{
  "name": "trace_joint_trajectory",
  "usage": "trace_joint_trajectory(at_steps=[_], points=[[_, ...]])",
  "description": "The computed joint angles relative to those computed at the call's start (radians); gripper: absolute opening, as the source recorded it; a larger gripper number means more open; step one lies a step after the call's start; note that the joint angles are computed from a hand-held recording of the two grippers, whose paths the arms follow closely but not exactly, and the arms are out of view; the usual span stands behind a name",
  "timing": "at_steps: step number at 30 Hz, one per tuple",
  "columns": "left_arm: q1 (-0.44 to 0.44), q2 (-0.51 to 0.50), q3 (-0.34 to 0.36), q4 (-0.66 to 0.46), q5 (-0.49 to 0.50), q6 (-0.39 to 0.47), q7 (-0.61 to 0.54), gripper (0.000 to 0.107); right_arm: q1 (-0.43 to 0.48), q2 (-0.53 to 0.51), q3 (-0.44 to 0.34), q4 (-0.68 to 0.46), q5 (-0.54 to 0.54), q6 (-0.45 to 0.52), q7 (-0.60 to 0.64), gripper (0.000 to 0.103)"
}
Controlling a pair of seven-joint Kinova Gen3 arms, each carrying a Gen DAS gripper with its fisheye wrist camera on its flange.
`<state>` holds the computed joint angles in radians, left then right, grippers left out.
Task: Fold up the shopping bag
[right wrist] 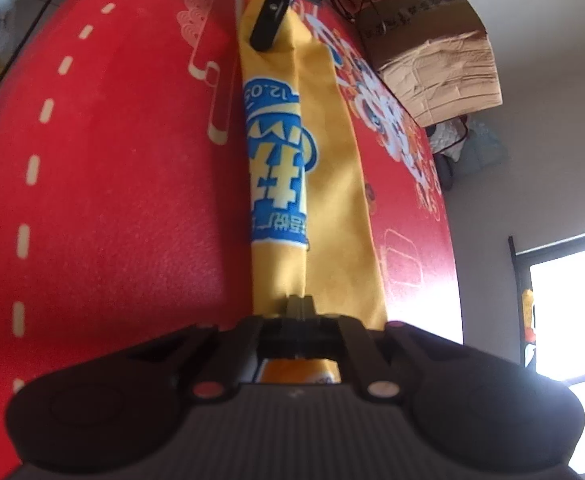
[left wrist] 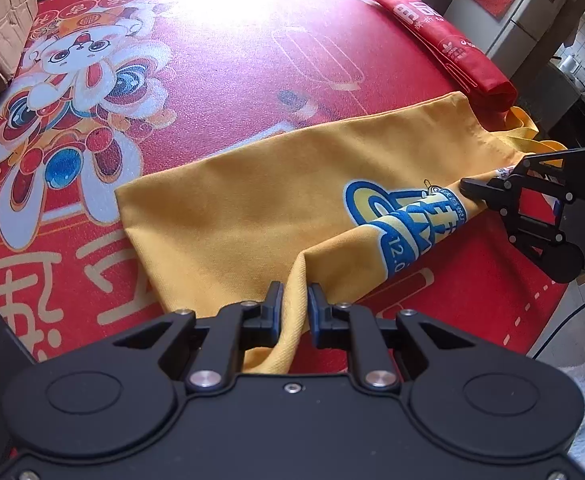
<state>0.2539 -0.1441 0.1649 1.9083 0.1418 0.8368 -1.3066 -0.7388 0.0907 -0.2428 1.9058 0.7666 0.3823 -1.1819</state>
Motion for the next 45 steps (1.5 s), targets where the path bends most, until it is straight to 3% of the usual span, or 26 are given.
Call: trace_joint_trajectory(at_steps=[3, 5, 7, 12, 16, 18, 22, 26, 29, 31, 33, 38, 43, 45], points=[[0.016, -0.013, -0.008, 0.02, -0.012, -0.029, 0.02, 0.017, -0.095, 0.015, 0.075, 0.011, 0.1, 0.0, -0.07, 0.005], [-0.022, -0.037, 0.064, 0.037, -0.082, -0.056, 0.073, 0.035, -0.107, 0.019, 0.075, 0.021, 0.171, 0.001, -0.151, 0.005], [-0.044, -0.083, 0.127, 0.073, -0.159, -0.114, 0.114, 0.037, -0.061, 0.016, 0.024, 0.036, 0.218, -0.001, -0.209, 0.005], [-0.165, -0.218, 0.299, 0.137, -0.214, -0.222, 0.065, 0.028, -0.045, 0.026, -0.002, 0.004, 0.152, 0.036, -0.149, 0.005], [-0.12, -0.215, 0.347, 0.152, -0.177, -0.307, -0.051, 0.03, -0.032, 0.026, -0.003, -0.013, 0.077, 0.041, -0.085, 0.005], [-0.183, -0.185, 0.436, 0.16, -0.189, -0.353, -0.026, 0.03, -0.034, 0.023, 0.002, -0.008, 0.075, 0.035, -0.089, 0.005], [-0.366, -0.173, 0.609, 0.221, -0.222, -0.501, 0.132, 0.03, -0.047, 0.015, 0.009, 0.013, 0.129, 0.03, -0.141, 0.005], [-0.55, -0.254, 0.733, 0.285, -0.221, -0.55, 0.295, 0.026, -0.036, 0.01, -0.001, 0.015, 0.114, 0.033, -0.118, 0.005], [-0.583, -0.301, 0.728, 0.335, -0.208, -0.55, 0.417, 0.023, -0.01, 0.009, -0.01, 0.003, 0.031, 0.027, -0.045, 0.005], [-0.562, -0.32, 0.705, 0.368, -0.245, -0.567, 0.498, 0.023, 0.009, 0.01, -0.014, -0.011, -0.043, 0.028, 0.013, 0.005], [-0.566, -0.34, 0.711, 0.371, -0.303, -0.543, 0.58, 0.015, 0.021, 0.012, -0.016, -0.024, -0.106, 0.032, 0.063, 0.005], [-0.539, -0.354, 0.645, 0.412, -0.307, -0.568, 0.7, 0.005, 0.016, 0.012, -0.005, -0.029, -0.133, 0.033, 0.086, 0.005], [-0.564, -0.378, 0.709, 0.386, -0.459, -0.484, 0.89, 0.004, 0.006, 0.011, 0.003, -0.019, -0.105, 0.024, 0.059, 0.005], [-0.556, -0.374, 0.712, 0.375, -0.494, -0.452, 0.911, 0.004, 0.013, 0.01, 0.002, -0.017, -0.121, 0.015, 0.069, 0.005]])
